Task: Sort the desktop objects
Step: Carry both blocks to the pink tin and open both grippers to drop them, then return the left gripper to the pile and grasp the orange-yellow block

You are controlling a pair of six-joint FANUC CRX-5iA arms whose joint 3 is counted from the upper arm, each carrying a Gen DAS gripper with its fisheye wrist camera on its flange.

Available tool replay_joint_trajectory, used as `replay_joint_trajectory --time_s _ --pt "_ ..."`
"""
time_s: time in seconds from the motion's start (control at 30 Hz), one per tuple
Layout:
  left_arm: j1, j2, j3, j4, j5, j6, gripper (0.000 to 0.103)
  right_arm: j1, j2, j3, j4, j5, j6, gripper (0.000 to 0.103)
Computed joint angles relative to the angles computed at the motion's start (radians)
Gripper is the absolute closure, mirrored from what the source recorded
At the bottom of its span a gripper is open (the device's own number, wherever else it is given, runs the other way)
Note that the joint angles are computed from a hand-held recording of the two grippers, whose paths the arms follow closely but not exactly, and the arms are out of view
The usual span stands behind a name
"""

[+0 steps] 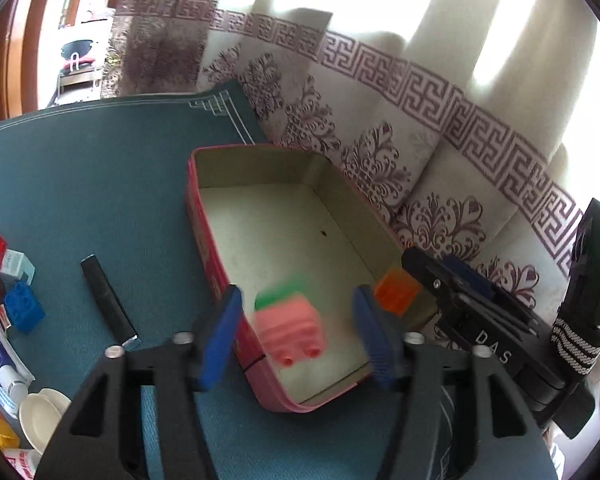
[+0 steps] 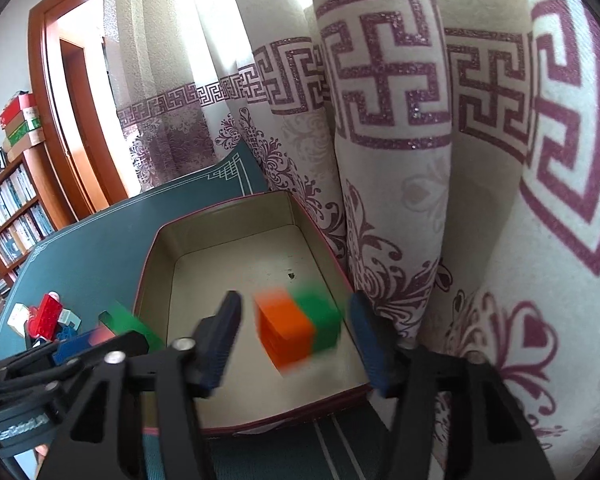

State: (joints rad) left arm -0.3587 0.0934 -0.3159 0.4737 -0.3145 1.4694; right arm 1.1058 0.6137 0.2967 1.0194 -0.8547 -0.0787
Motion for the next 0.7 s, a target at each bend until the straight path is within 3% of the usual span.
replay_joint_trajectory --time_s 0.1,0.2,0.47,0.57,0.7 --pt "-0.007 -0.015 -0.035 0.073 0.038 -0.069 0.039 0.001 -0.003 -0.006 0.007 0.000 -0.007 0.033" --pt "-0.004 -0.011 -0.016 0.019 0.039 -0.014 0.039 0.001 0.000 -0.001 0.004 0.001 -0.003 0.032" --pt "-0.008 0.017 0.133 -0.395 -0.046 0.354 0.039 0.003 0.004 0.008 0.010 0.006 0.002 0.024" --pt "-0.031 0.010 0.194 -0.583 -0.118 0.520 0.028 0.005 0.009 0.015 0.006 0.007 0.010 0.024" --pt "-0.067 -0.021 0.216 -0.817 -0.127 0.745 0.016 0.007 0.018 0.030 -0.010 0.011 0.027 0.023"
